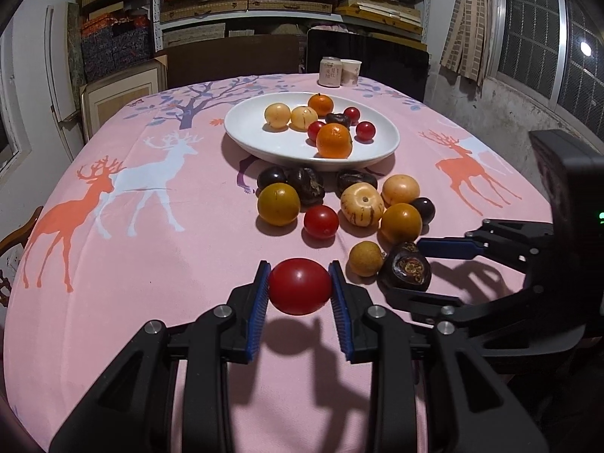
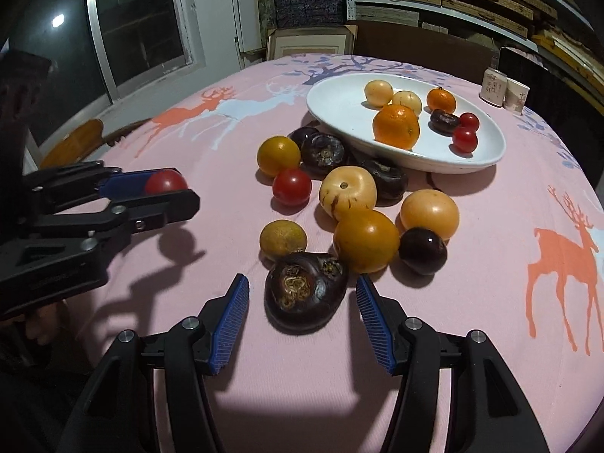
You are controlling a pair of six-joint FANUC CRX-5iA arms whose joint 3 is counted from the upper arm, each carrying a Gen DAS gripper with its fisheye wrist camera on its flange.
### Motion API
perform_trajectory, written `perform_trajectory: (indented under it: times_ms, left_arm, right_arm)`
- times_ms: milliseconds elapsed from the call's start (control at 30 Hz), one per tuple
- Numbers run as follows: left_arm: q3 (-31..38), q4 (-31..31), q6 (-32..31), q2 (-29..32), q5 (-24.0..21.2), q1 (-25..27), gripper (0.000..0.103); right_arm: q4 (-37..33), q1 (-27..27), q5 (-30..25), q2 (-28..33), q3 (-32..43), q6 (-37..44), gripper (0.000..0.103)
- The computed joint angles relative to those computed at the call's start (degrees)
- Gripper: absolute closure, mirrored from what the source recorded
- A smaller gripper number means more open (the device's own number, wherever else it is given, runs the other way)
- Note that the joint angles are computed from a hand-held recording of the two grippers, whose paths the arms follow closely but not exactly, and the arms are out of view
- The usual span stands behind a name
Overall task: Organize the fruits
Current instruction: 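Close the right tool around the dark mangosteen, then carry the red tomato and mangosteen onto the plate and open both tools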
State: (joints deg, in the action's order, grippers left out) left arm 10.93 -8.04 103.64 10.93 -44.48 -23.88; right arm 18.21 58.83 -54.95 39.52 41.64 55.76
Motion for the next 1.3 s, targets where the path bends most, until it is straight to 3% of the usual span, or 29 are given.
perform_trajectory:
  times_ms: [100,167,533,733,1000,1300]
  left_arm:
    - [-0.3,0.0,0.1,-0.2,0.1,0.1,0.073]
    - [-0.5,0.2,0.2,-0.2,0.2,0.2,0.073]
    - [-0.8,0.6,-0.2,-0.3,0.7,0.0,0.073]
    - [-0.1,2.2,-1.4,0.5,0.4,0.2,0.073]
    - [7.0,1.4,-2.4,4.1,-2.6,0.2,0.073]
    - [20.3,2.3,-4.2,12.4,-6.8,1.5,0.072]
  right_arm:
    - [1.0,0.4,-0.8,1.1,1.1,-0.1,0.048]
    - [1.9,0.5,-0.4,0.9,0.3,-0.9,0.057]
    - [-0.6,-0.2,5.6,-5.0,-8.1,-2.6,0.058]
    - [2.6,-0.6,8.7,-9.8,-14.8,-6.7,0.058]
    - [7.9,-3.6,13.6,-12.8,-18.0,-12.8,0.058]
    - [5.0,-6.7,12.5,-9.8,-11.5,-9.7,0.057]
